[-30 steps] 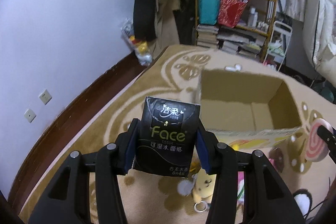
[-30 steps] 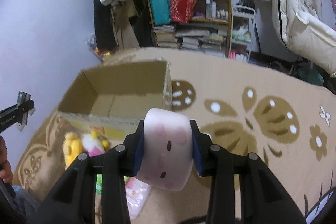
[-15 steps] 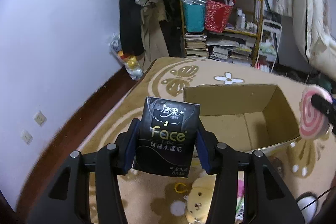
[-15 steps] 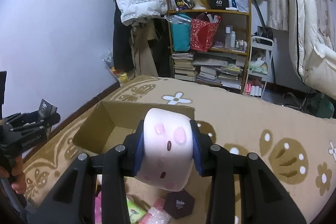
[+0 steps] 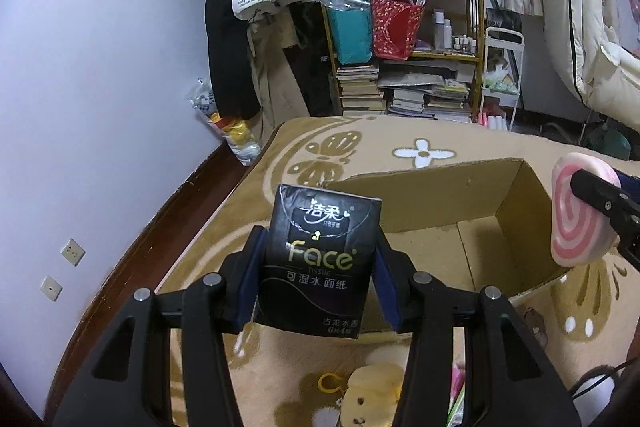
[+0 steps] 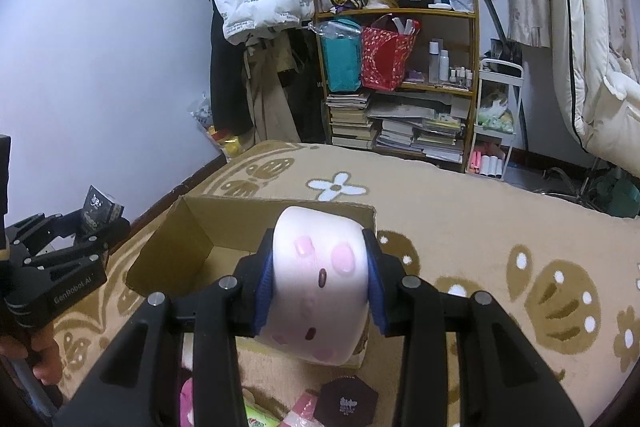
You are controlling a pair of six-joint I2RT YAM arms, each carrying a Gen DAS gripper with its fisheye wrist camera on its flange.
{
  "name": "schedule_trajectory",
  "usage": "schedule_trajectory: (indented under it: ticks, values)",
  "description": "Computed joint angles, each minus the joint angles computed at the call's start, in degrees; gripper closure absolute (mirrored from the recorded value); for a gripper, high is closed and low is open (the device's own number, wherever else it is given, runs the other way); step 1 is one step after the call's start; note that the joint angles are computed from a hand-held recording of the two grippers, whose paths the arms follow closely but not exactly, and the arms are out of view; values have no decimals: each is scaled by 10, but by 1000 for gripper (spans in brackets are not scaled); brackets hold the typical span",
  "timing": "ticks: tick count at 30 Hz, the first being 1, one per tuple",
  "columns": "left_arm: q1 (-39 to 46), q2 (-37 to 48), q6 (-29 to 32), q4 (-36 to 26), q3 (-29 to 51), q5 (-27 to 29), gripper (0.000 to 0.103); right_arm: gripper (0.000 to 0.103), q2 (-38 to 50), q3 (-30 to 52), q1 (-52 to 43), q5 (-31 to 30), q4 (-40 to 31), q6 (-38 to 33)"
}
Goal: Organize soft objects
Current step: 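Lift the tissue pack with the left tool while the right tool carries the cushion over the box, then open the left tool over the box while the right tool releases the cushion inside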
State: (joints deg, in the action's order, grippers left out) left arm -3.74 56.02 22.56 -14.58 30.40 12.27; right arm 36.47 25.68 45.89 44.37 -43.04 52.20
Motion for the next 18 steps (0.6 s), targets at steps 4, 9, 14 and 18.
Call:
schedule_trajectory:
  ticks: [4,9,14,18]
  values:
    - [-3,19,-13,12,5,2,55,58,-6,-12,-13,-12,34,-28]
    - [13,36,-21,13,11,25,55,58,27,-25,-34,-34,82,-51]
    - [-4,37,-11,11,4,22,55,57,52,-33,-43,-47,97,-51]
    - [-23,39,-14,21,-3,4,55,55,54,-36,-40,-45,97,-48]
